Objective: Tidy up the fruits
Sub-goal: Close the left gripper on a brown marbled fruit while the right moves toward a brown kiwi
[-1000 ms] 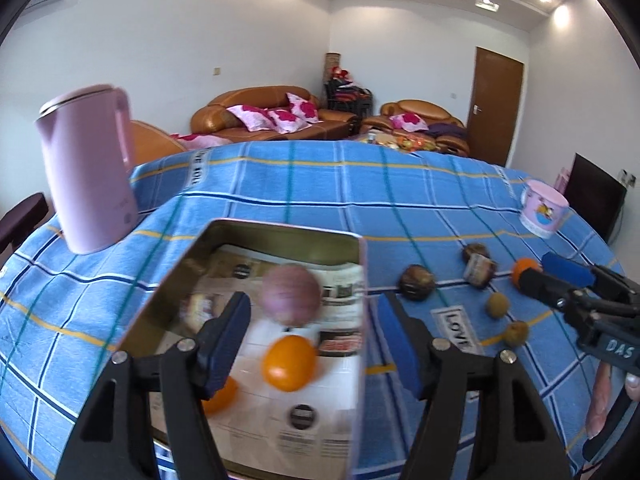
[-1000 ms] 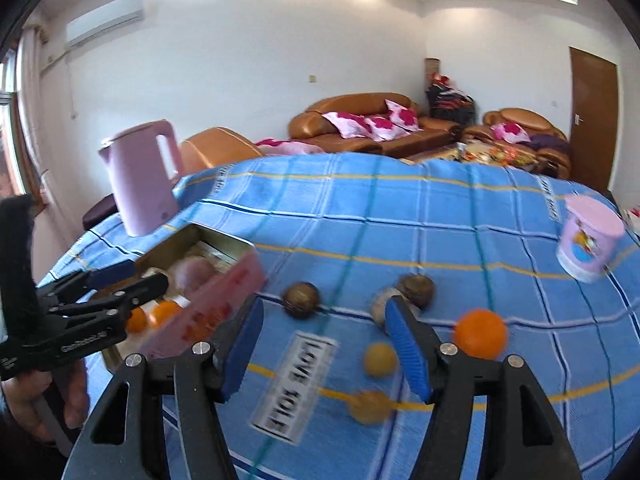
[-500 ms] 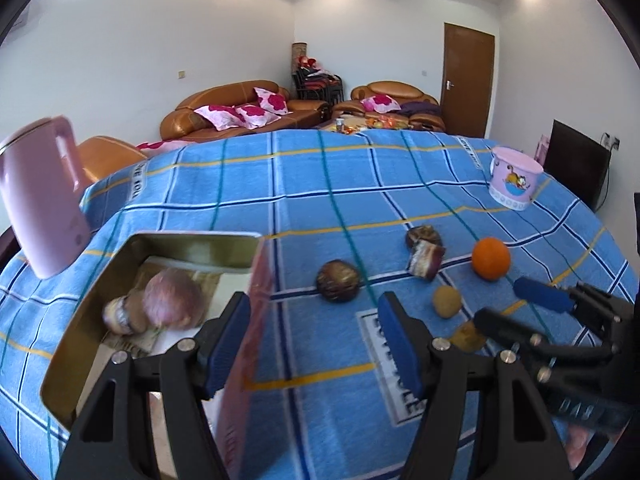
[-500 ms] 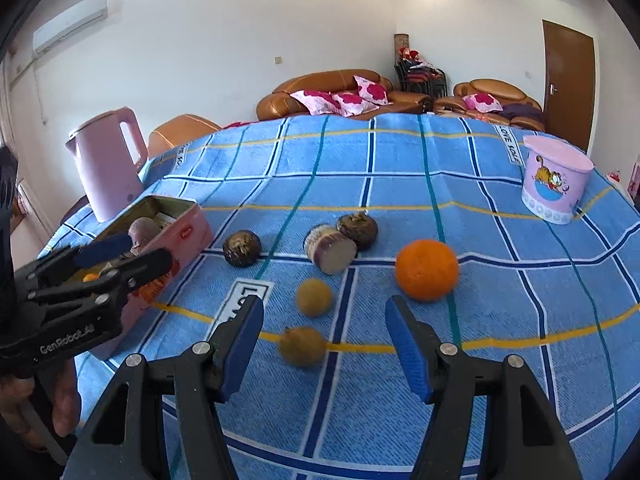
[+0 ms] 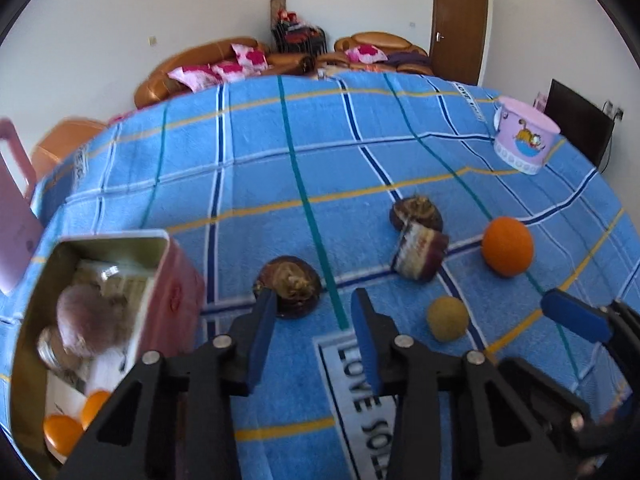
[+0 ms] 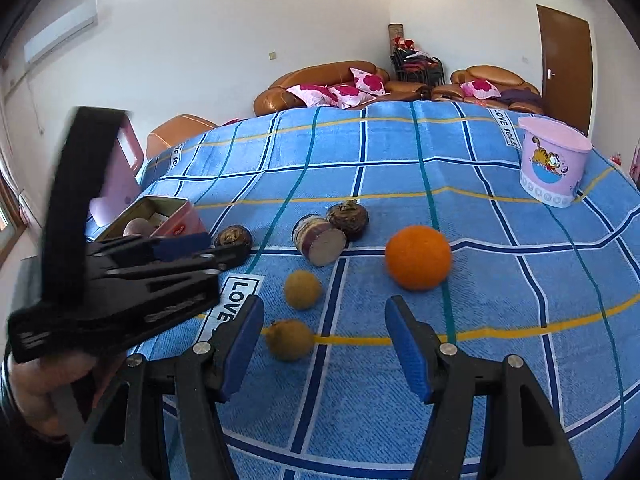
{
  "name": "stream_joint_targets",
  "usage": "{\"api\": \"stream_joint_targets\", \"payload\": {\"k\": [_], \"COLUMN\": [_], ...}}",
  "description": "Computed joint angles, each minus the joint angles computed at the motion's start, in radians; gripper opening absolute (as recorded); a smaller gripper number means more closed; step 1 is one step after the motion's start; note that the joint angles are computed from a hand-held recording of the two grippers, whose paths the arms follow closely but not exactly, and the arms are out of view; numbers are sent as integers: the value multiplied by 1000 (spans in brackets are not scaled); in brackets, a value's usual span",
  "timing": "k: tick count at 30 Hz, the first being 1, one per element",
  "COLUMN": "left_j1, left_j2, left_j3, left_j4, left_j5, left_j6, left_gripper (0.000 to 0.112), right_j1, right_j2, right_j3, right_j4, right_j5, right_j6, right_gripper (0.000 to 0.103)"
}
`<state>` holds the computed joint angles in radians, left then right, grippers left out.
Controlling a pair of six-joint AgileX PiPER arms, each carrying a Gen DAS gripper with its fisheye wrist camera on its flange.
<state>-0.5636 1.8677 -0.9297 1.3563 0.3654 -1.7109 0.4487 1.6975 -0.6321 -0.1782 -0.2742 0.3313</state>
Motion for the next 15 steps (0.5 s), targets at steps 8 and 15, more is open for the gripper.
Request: {"api": "stream_joint_targets", "payload": {"k": [8, 15], "left_j1": [10, 44], "left_j2": [59, 51], "left_j3": [-65, -63], "left_j4": [-37, -111], "left_j5": [74, 22], "left_j6": [46, 117], "left_gripper": [40, 38], "right_j1": [-33, -4], "right_j2": [16, 33], "right_j3": [-15, -42], "right_j4": [-211, -250], "right_j5": [-8, 33], "right_j6": [197, 204], "right_gripper": [65, 65]}}
